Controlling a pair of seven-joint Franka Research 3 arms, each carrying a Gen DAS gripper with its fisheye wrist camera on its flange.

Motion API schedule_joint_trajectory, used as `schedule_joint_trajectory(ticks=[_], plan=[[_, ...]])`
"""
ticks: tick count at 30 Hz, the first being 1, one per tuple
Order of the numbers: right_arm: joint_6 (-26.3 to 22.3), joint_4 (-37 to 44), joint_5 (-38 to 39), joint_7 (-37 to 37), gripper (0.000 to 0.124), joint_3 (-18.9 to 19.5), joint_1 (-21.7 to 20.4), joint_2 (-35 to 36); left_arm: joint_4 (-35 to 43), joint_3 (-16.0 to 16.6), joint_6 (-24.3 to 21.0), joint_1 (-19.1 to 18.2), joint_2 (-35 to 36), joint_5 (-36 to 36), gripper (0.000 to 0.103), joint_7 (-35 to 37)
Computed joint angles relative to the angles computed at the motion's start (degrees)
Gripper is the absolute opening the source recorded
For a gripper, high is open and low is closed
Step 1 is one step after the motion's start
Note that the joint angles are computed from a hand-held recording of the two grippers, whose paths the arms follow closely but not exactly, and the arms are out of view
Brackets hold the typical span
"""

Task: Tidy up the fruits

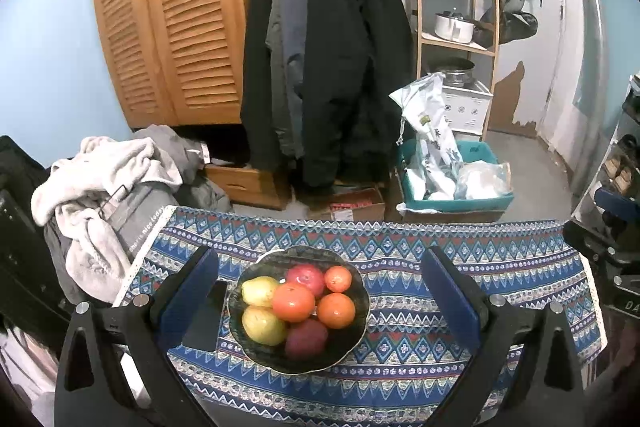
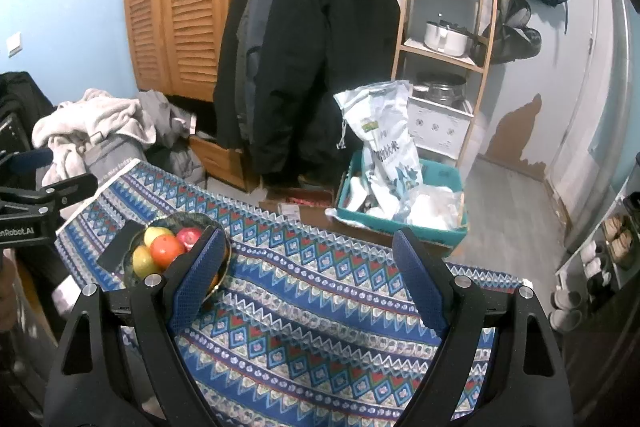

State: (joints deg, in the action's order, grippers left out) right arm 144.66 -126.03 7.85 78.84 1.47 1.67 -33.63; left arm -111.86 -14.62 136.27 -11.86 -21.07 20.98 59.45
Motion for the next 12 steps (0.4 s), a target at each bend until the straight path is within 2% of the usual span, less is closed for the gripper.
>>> schedule_joint_trajectory(ticks=[8,12], plan=[[-0.1,0.0,0.0,-0.1,0.084,-0.1,0.1,0.0,-0.4,-0.3,0.8,0.1,-0.4,1.0,0.102,-0.6],[-0.1,0.0,0.0,-0.2,0.084,-0.1,0.0,0.0,0.0,-0.4,-0.2,0.0,-0.2,0.9,0.102,-0.5]])
